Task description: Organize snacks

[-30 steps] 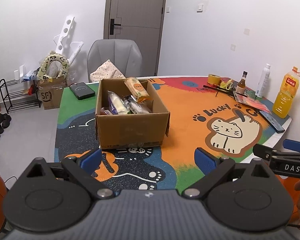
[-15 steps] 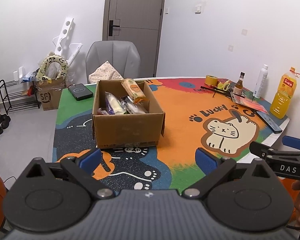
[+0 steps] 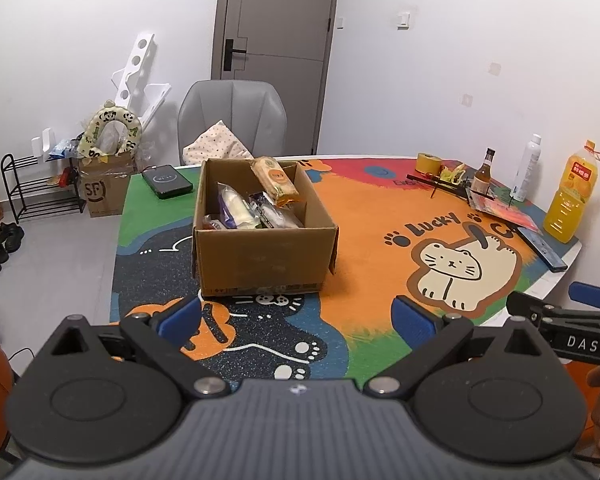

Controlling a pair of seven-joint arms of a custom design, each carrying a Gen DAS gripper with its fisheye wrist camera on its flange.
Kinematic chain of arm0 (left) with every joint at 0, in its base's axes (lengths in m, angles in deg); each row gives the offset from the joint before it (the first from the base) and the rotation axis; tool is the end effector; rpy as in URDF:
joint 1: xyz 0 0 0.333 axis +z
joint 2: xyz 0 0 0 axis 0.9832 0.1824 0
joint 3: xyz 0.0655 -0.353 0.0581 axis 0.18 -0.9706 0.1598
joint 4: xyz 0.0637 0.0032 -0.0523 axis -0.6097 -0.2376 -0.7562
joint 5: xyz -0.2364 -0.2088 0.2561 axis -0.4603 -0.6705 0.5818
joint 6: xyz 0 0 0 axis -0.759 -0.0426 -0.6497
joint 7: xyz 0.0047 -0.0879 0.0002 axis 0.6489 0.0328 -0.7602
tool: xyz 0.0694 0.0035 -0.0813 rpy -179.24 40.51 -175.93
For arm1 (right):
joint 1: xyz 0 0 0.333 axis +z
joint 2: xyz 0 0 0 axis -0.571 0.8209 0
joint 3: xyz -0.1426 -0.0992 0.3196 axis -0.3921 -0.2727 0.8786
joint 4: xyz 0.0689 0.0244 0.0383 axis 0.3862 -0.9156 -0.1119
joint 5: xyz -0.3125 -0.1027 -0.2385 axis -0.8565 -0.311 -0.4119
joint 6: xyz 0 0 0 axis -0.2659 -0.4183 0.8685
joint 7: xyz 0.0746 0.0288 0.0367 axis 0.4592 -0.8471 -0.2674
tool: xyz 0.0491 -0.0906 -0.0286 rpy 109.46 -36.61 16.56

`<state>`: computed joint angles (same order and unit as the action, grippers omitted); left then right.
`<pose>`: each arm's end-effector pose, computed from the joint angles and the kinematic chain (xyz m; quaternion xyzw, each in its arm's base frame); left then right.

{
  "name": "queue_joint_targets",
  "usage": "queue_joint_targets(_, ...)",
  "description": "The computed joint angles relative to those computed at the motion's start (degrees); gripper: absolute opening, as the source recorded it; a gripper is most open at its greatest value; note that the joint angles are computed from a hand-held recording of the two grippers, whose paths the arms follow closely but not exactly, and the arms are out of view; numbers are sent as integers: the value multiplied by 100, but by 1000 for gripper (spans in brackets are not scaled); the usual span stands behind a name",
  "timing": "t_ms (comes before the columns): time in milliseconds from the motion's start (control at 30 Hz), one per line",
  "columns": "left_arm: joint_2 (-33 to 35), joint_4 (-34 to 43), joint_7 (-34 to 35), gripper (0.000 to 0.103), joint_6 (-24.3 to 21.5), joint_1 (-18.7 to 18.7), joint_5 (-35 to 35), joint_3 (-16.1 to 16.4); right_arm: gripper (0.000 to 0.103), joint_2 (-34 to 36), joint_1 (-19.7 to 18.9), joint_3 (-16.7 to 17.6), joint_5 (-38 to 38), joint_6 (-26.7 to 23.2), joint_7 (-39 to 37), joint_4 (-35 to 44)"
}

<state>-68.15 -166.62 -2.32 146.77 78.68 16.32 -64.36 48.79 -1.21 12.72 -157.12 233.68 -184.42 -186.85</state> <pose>0.6325 -0.1604 0.4916 -0.5584 0.6795 -0.3965 0.2632 0.5894 0.3929 0.4467 -0.5779 0.6518 -0.3767 0.3149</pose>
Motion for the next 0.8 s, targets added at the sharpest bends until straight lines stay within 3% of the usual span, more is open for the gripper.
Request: queue_joint_targets(800, 39, 47, 61, 101, -39, 219, -24, -235, 103, -34, 3, 6, -45, -42, 42, 19)
